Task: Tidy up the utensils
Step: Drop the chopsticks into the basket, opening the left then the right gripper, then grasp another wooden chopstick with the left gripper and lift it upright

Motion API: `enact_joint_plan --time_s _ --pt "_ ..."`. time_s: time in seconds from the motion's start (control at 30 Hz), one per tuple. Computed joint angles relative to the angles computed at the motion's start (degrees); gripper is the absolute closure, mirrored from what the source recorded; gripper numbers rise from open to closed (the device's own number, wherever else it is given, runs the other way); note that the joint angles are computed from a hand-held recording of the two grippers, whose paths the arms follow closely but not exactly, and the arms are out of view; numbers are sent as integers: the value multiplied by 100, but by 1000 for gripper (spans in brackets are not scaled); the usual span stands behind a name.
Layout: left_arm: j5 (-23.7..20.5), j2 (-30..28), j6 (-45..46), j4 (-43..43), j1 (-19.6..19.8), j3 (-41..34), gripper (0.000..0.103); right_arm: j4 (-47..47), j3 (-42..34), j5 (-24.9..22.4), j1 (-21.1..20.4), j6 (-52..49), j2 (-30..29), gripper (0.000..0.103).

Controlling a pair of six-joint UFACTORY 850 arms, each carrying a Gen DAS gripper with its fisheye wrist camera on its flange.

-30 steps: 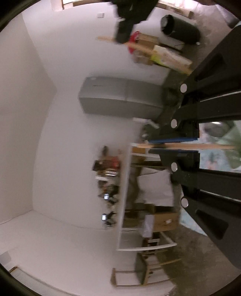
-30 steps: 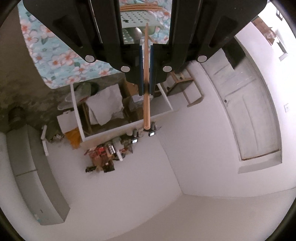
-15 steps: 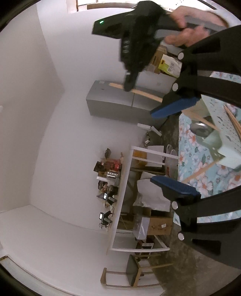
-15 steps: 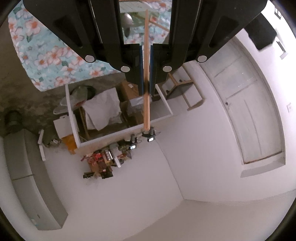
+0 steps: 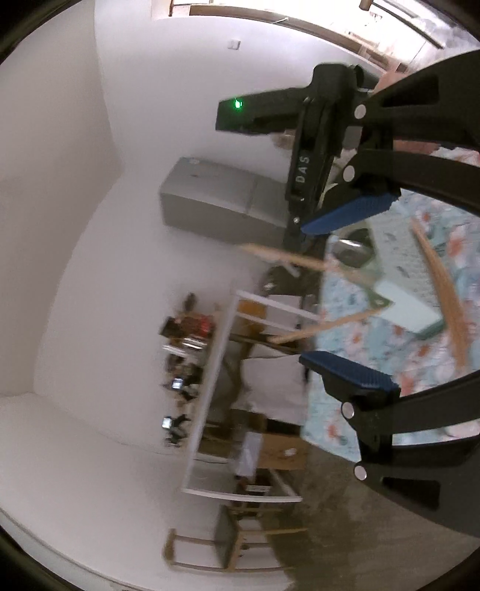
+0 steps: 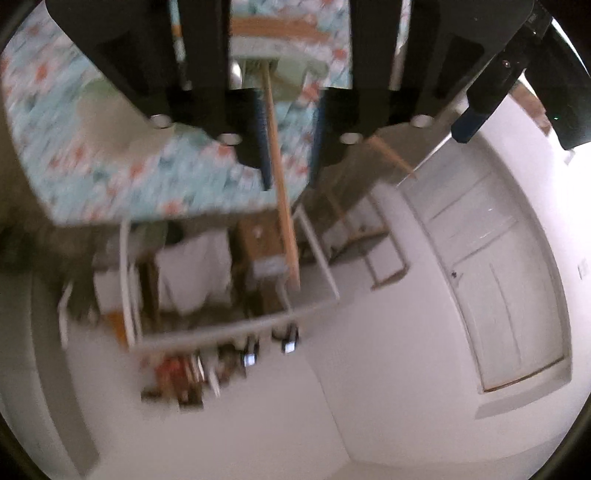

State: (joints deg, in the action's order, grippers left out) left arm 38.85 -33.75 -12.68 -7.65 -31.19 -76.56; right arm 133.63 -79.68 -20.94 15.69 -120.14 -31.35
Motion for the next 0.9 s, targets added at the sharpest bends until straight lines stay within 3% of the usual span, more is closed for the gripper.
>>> enact_joint_plan --time_s 0.07,0.2,0.27,0.4,0.53,0.6,0.77,0.9 --pt "-257 88 -465 363 73 158 39 -335 69 -45 -90 344 31 63" --pt "-858 16 -2756 2038 368 249 39 564 475 -258 -151 -662 254 57" --pt "-817 -177 -3955 2689 495 215 39 596 703 -462 -218 -725 395 56" --pt "-660 -695 -6353 4355 772 -80 52 666 1095 -793 -302 -861 616 55" --pt "-507 -1127 -7894 5244 897 -423 57 677 1461 -930 -379 -938 791 54" --pt "-553 -1260 -8317 5485 917 -567 59 709 1589 -981 -411 -985 808 54" --pt "-754 -1403 -8201 5166 838 -764 61 891 1624 -879 -437 -1158 622 54" --pt "-790 -1532 -8318 5090 826 -930 69 482 1489 -819 -530 -546 398 54"
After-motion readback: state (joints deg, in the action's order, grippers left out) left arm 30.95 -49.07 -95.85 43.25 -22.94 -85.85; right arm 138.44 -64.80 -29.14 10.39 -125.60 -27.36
